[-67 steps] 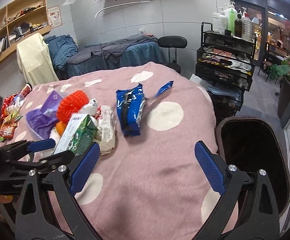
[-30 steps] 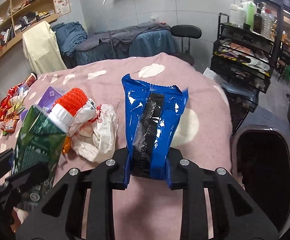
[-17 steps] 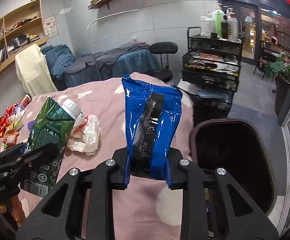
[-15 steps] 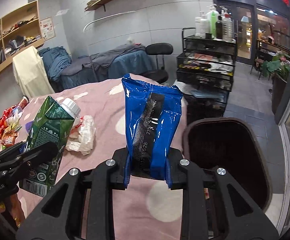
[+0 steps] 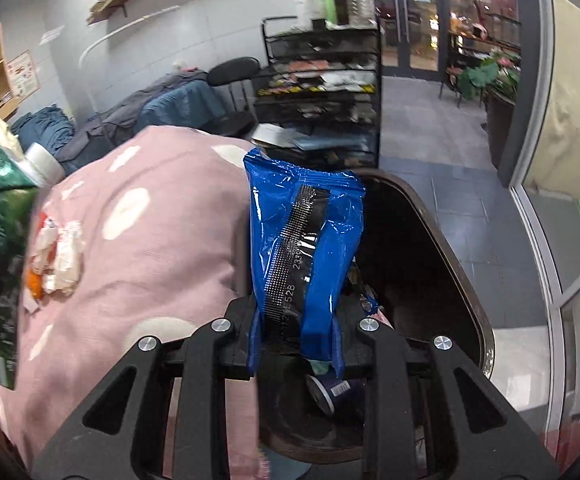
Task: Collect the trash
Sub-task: 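Carry both items to the bin and open the right tool to drop the wrapper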
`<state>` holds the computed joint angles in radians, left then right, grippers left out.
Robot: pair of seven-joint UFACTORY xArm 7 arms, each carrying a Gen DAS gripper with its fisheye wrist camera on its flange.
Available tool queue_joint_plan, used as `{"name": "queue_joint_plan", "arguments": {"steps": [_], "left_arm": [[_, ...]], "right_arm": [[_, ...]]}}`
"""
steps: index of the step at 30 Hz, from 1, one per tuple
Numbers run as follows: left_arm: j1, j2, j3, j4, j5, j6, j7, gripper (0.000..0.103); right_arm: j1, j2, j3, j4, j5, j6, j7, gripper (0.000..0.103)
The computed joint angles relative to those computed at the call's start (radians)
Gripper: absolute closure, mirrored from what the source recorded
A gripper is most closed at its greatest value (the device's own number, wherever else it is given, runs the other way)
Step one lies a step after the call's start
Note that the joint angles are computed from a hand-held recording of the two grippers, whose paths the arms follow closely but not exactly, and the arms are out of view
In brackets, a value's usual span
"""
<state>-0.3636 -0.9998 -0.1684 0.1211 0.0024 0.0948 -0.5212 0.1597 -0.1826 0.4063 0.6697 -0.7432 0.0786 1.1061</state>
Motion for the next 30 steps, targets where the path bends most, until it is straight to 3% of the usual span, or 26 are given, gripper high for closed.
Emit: {"name": "queue_joint_plan", "arguments": {"steps": [3, 7, 10, 11, 12, 15, 20, 30], "left_arm": [[-0.003, 0.063, -0.012, 0.027, 0.005, -0.031, 0.0, 0.053], [-0.013, 0.125, -0.013, 0.049, 0.006, -0.062, 0.001, 0.053], [-0.023, 0.158, -0.017, 0.064, 0.005, -0.07, -0.002, 0.053], [-0.023, 0.169, -0.018, 0.071, 0.006, -0.073, 0.0, 0.053], [-0.025, 0.18, -0.018, 0.076, 0.006, -0.076, 0.001, 0.053], [-0.039, 0.22, -0.007, 0.095, 0.004, -0.089, 0.009, 0.053], [-0.081, 0.303, 0.024, 0.138, -0.008, -0.111, 0.031, 0.053], [-0.11, 0.512, 0.014, 0.265, -0.022, -0.135, 0.067, 0.053]], "right_arm": [[0.017, 0.036, -0.037, -0.002, 0.04, 0.011, -0.03, 0.076], [0.029, 0.089, -0.069, 0.012, 0.01, 0.031, 0.003, 0.074], [0.046, 0.106, -0.103, 0.004, -0.03, 0.024, 0.063, 0.047], [0.046, 0.107, -0.11, -0.001, -0.066, 0.015, 0.103, 0.03], [0.039, 0.104, -0.115, -0.007, -0.115, 0.001, 0.157, 0.028], [0.034, 0.085, -0.127, -0.029, -0.161, -0.022, 0.208, 0.028], [-0.049, 0.003, -0.078, -0.079, -0.254, -0.033, 0.353, 0.025], [-0.174, -0.198, -0.012, -0.195, -0.135, -0.024, 0.334, 0.021]]}}
